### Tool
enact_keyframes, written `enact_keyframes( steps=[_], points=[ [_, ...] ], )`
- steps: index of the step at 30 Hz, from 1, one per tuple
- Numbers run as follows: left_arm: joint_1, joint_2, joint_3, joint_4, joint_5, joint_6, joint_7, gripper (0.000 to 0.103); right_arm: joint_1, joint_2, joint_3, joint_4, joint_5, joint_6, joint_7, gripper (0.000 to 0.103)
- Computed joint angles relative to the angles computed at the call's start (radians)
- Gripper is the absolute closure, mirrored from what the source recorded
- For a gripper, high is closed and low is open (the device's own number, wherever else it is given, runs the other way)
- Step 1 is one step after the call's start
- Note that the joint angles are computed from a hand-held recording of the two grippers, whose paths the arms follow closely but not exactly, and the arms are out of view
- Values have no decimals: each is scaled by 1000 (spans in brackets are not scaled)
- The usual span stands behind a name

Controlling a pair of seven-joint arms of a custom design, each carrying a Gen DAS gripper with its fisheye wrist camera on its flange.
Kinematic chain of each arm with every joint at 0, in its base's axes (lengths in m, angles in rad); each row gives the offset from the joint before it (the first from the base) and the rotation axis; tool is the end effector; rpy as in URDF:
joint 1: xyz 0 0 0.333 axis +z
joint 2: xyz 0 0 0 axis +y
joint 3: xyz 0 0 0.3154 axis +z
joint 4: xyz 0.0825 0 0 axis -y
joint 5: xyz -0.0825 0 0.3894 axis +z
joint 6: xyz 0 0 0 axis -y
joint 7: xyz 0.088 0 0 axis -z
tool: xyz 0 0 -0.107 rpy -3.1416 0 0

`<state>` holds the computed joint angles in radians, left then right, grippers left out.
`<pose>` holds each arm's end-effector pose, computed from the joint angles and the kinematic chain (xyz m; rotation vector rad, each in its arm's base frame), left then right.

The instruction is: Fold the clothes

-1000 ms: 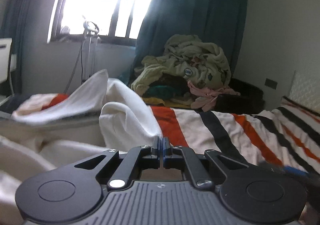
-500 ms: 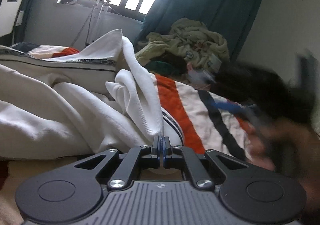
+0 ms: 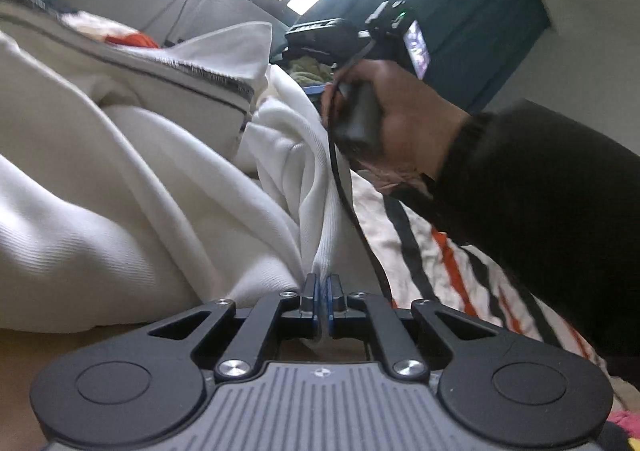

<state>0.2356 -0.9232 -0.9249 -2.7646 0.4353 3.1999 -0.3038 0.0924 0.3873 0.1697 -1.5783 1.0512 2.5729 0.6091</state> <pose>0.2748 -0.3029 0.4611 -2.0162 1.1247 -1.4744 0.6997 0.1541 0.4773 -1.8071 1.1468 -0.1377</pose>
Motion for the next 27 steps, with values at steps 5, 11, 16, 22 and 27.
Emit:
enact_keyframes(
  steps=[5,11,16,22,27],
  points=[
    [18,-20,-21,-13,2,35,15,99,62,102,-56,103,-242,10,253,76],
    [39,-96,-64,-37,-54,74,-49,99,-79,-16,38,-6,-12,31,39,95],
    [-19,-83,-29,10,-28,-39,-6,96,-175,-185,-18,-135,294,2,-185,97],
    [-122,-58,26,60,48,-174,9,67,-241,-295,-184,-256,441,10,-252,97],
    [-170,31,69,76,62,-150,-35,47,-240,-276,-280,-370,173,253,20,94]
  ],
)
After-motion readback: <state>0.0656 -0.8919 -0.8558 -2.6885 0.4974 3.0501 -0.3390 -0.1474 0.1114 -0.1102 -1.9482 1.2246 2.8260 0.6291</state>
